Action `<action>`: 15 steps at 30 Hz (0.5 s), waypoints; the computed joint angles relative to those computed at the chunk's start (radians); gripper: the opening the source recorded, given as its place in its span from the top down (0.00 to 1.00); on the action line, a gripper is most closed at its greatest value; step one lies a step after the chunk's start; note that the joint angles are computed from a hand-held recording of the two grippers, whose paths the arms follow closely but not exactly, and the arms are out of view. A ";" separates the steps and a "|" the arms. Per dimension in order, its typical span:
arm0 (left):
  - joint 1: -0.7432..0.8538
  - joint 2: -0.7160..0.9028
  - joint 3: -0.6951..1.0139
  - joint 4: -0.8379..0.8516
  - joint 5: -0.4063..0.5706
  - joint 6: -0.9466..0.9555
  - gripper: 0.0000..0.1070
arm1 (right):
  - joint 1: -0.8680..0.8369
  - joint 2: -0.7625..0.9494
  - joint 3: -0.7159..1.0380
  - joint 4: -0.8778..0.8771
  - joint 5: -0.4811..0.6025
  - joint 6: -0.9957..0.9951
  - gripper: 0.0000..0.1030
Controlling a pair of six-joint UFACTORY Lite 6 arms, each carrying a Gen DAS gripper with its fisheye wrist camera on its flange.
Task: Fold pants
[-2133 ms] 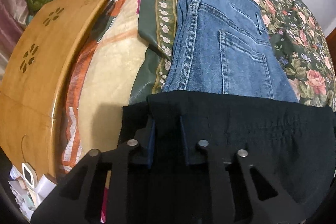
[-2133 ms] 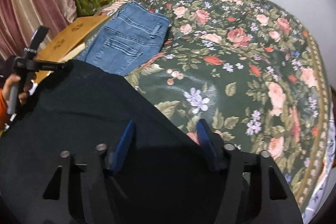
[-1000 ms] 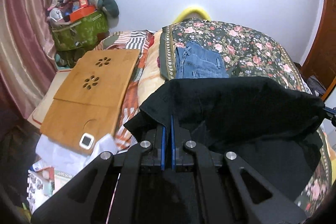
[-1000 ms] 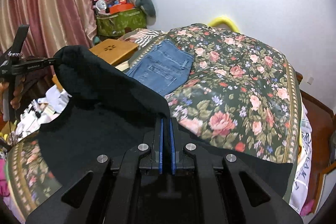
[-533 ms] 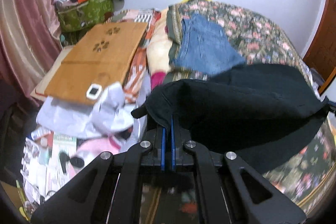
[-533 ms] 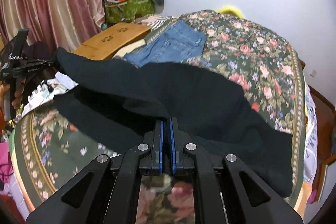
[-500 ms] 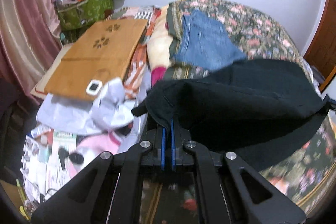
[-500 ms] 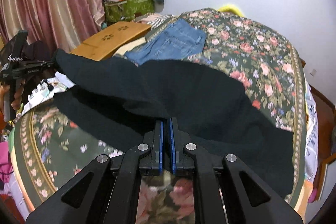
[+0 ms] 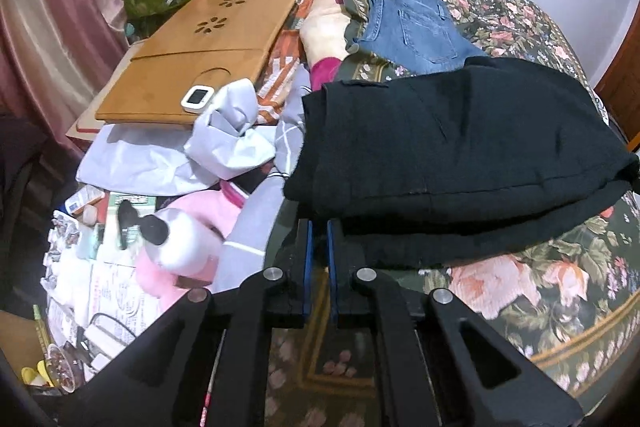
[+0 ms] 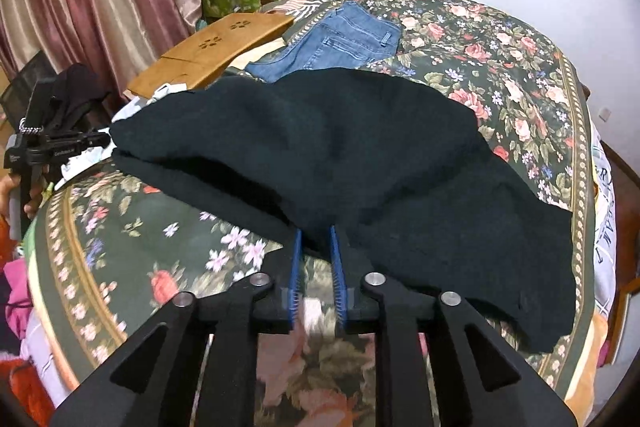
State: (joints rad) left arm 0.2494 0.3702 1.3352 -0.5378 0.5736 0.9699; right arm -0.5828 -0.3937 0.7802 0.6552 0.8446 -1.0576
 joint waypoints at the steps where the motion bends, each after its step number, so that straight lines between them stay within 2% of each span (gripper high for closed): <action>1: 0.003 -0.007 0.008 0.002 0.011 0.001 0.94 | -0.028 -0.010 0.002 0.009 0.024 -0.019 0.84; 4: -0.002 -0.039 0.029 0.010 0.023 -0.006 0.87 | -0.115 -0.039 0.015 0.033 0.079 -0.065 0.81; 6: -0.010 -0.047 0.058 -0.005 0.038 -0.007 0.76 | -0.192 -0.045 0.034 0.065 0.118 -0.110 0.76; 8: -0.027 -0.039 0.106 -0.015 0.059 -0.027 0.66 | -0.285 -0.031 0.067 0.110 0.154 -0.160 0.64; 10: -0.055 -0.013 0.164 -0.006 0.070 -0.071 0.56 | -0.344 -0.003 0.100 0.137 0.153 -0.183 0.60; 12: -0.097 0.031 0.235 0.021 0.067 -0.136 0.40 | -0.385 0.037 0.136 0.147 0.132 -0.197 0.58; 15: -0.157 0.109 0.342 0.087 0.061 -0.242 0.32 | -0.440 0.139 0.200 0.154 0.075 -0.210 0.54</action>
State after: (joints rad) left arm 0.0921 0.4791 1.6770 -0.4505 0.6349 0.7283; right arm -1.0231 -0.2547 0.9800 0.8094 0.9193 -1.2678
